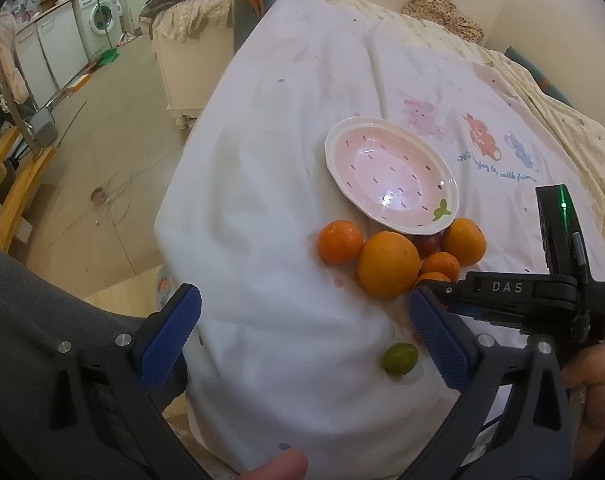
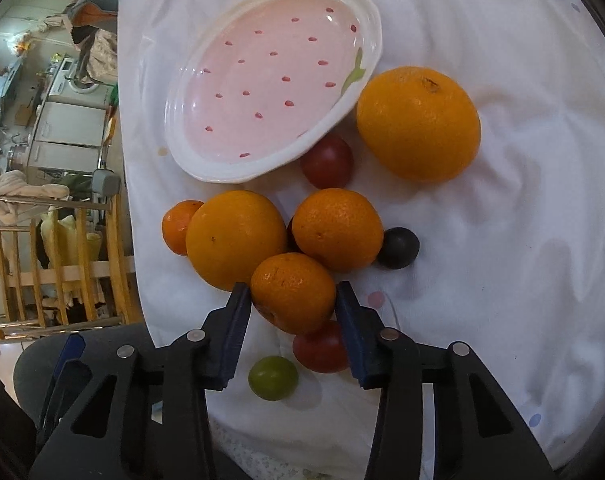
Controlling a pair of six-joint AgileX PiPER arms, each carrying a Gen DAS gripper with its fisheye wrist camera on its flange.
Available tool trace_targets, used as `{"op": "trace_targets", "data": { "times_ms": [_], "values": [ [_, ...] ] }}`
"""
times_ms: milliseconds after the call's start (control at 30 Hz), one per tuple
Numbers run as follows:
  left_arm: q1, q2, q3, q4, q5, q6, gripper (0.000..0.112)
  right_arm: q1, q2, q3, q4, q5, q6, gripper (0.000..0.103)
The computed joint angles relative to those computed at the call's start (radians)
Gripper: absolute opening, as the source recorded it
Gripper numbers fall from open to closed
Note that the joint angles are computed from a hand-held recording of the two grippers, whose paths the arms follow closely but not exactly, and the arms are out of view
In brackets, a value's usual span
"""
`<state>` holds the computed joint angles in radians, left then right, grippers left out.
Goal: Organize fruits
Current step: 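Reach the right gripper down and grasp a mandarin beside the plate, then grasp the large orange with the left gripper while the right gripper holds the mandarin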
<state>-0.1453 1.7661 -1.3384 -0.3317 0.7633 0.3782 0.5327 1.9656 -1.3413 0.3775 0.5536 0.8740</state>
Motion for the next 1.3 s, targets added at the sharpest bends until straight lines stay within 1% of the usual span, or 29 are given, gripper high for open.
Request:
{"op": "trace_targets", "data": {
  "times_ms": [133, 233, 400, 500, 600, 667, 733, 800, 833, 867, 900, 1000, 1033, 1100, 1167, 1233, 1300],
  "values": [
    [-0.005, 0.002, 0.003, 0.018, -0.010, -0.010, 0.102, 0.005, -0.045, 0.034, -0.001, -0.017, -0.032, 0.044],
    [-0.013, 0.009, 0.001, 0.044, -0.013, -0.029, 0.102, 0.001, -0.110, 0.061, -0.034, -0.003, -0.030, 0.044],
    [-0.029, 0.020, -0.004, 0.090, -0.012, -0.069, 0.102, -0.036, -0.248, 0.139, -0.130, 0.018, 0.006, 0.044],
    [-0.037, 0.037, -0.023, 0.104, 0.013, -0.078, 0.102, -0.065, -0.314, 0.193, -0.182, 0.013, 0.037, 0.044],
    [-0.054, 0.068, -0.058, 0.125, 0.063, -0.088, 0.102, -0.086, -0.365, 0.261, -0.212, -0.020, 0.063, 0.044],
    [-0.075, 0.096, -0.092, 0.146, 0.105, -0.112, 0.102, -0.083, -0.373, 0.287, -0.220, -0.046, 0.085, 0.044],
    [-0.106, 0.128, -0.137, 0.173, 0.148, -0.149, 0.102, -0.083, -0.382, 0.318, -0.224, -0.080, 0.110, 0.044],
    [-0.134, 0.155, -0.176, 0.195, 0.178, -0.199, 0.102, -0.091, -0.407, 0.365, -0.203, -0.136, 0.128, 0.044],
    [-0.148, 0.180, -0.211, 0.201, 0.207, -0.229, 0.101, -0.093, -0.416, 0.375, -0.209, -0.149, 0.140, 0.044],
    [-0.158, 0.199, -0.237, 0.200, 0.228, -0.251, 0.097, -0.094, -0.424, 0.380, -0.222, -0.157, 0.158, 0.044],
    [-0.171, 0.231, -0.283, 0.196, 0.265, -0.281, 0.095, -0.097, -0.428, 0.384, -0.222, -0.164, 0.162, 0.044],
    [-0.196, 0.309, -0.387, 0.182, 0.342, -0.344, 0.093, -0.123, -0.443, 0.416, -0.137, -0.195, 0.090, 0.044],
    [-0.207, 0.339, -0.427, 0.184, 0.365, -0.377, 0.092, -0.132, -0.443, 0.424, -0.097, -0.201, 0.055, 0.044],
    [-0.220, 0.386, -0.485, 0.188, 0.397, -0.424, 0.086, -0.143, -0.446, 0.446, -0.017, -0.219, -0.012, 0.044],
    [-0.231, 0.437, -0.547, 0.192, 0.439, -0.473, 0.085, -0.155, -0.448, 0.456, 0.032, -0.225, -0.053, 0.044],
    [-0.236, 0.463, -0.574, 0.188, 0.449, -0.504, 0.081, -0.164, -0.449, 0.461, 0.063, -0.233, -0.080, 0.044],
    [-0.247, 0.475, -0.584, 0.199, 0.447, -0.517, 0.081, -0.171, -0.450, 0.464, 0.088, -0.239, -0.105, 0.044]
  ]
}}
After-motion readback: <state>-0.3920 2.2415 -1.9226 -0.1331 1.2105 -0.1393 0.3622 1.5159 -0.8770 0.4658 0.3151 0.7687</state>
